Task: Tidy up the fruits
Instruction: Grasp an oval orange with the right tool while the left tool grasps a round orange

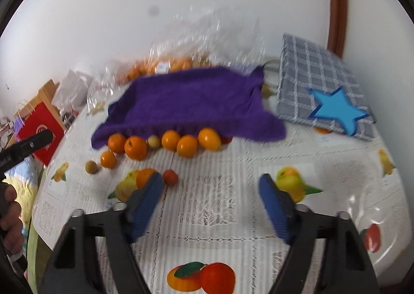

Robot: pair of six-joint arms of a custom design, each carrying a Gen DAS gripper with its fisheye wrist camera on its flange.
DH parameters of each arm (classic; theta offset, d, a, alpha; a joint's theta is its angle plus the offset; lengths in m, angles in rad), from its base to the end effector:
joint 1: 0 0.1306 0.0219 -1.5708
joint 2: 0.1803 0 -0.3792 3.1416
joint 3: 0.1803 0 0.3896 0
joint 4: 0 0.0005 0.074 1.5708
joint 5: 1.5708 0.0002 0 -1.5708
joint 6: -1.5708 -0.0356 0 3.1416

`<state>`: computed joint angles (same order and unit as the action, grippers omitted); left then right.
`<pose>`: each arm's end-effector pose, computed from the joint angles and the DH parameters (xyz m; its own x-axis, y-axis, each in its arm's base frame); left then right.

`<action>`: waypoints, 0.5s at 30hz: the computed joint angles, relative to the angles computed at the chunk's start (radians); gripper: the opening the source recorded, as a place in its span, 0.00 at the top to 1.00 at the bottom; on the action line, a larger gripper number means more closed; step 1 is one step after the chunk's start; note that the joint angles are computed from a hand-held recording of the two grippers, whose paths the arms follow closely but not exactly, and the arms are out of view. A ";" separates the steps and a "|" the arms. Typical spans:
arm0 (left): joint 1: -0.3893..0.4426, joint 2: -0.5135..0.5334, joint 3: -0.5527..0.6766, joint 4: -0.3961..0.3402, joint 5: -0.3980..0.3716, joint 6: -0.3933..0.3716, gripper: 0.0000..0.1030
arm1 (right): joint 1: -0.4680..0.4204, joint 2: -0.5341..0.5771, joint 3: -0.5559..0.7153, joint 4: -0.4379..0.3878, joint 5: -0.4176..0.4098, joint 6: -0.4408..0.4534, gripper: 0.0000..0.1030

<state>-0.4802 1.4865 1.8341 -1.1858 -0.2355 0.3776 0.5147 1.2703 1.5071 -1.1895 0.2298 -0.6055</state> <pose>0.4444 -0.2227 0.5599 -0.7275 -0.0253 -0.6856 0.0458 0.9953 -0.0853 0.3681 0.1983 0.5098 -0.7907 0.1895 -0.5821 0.1041 0.9787 0.1772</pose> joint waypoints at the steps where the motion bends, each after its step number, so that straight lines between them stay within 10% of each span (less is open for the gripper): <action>1: 0.009 0.008 0.002 -0.005 0.005 -0.003 0.18 | -0.002 0.010 -0.004 0.005 -0.008 0.007 0.37; 15: 0.083 0.101 -0.014 0.010 0.100 -0.036 0.27 | -0.073 0.196 0.050 0.073 -0.036 0.106 0.56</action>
<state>-0.3976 1.5877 1.8205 -1.1757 -0.1353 0.3411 0.4413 1.4666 1.5571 -1.1162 0.1933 -0.4992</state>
